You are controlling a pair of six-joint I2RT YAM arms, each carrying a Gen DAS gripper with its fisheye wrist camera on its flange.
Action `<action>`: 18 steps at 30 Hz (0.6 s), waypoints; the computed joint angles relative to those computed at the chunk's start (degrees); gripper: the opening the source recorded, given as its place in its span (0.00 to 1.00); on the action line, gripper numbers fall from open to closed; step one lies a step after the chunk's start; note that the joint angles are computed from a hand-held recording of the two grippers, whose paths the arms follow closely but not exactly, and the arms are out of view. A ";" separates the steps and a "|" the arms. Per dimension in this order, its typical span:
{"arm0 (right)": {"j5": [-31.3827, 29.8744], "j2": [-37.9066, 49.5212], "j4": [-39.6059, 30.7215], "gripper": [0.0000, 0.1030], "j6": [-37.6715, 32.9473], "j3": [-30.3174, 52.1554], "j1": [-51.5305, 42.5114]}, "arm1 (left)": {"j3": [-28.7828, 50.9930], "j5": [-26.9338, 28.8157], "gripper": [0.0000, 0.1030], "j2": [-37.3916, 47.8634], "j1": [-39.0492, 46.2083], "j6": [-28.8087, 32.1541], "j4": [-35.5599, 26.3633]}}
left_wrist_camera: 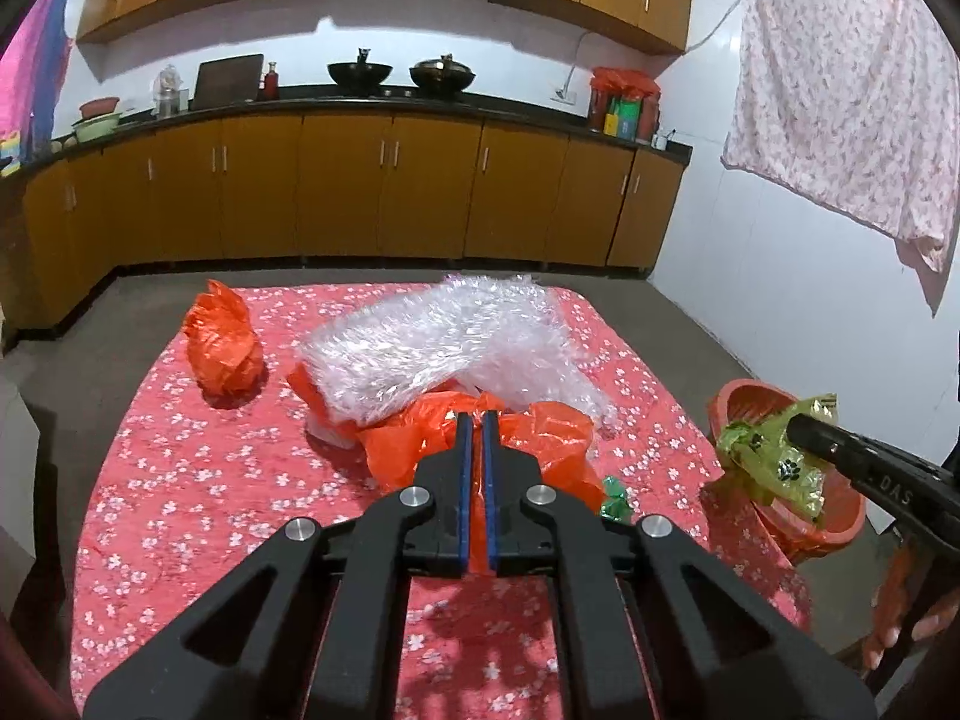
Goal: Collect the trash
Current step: 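Grasp a red bag with the left tool while the right tool holds the yellow-green bag, then carry the red bag with the left tool while the right tool carries the yellow-green bag to the basket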
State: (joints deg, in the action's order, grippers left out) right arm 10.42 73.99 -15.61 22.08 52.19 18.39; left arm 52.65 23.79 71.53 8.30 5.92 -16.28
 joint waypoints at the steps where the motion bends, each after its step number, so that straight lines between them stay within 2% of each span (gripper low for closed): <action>1: 0.00 -0.12 0.05 0.02 0.01 -0.08 0.03 | -0.06 0.62 0.03 -0.43 0.56 -0.12 0.10; 10: -0.26 -2.01 0.14 0.02 0.46 -0.73 0.72 | 0.88 5.97 0.03 -3.61 3.67 -0.33 -1.23; 18: -0.49 -4.86 -0.28 0.02 -0.01 -1.52 -0.26 | 1.30 7.13 0.03 -4.84 1.57 -1.29 -0.75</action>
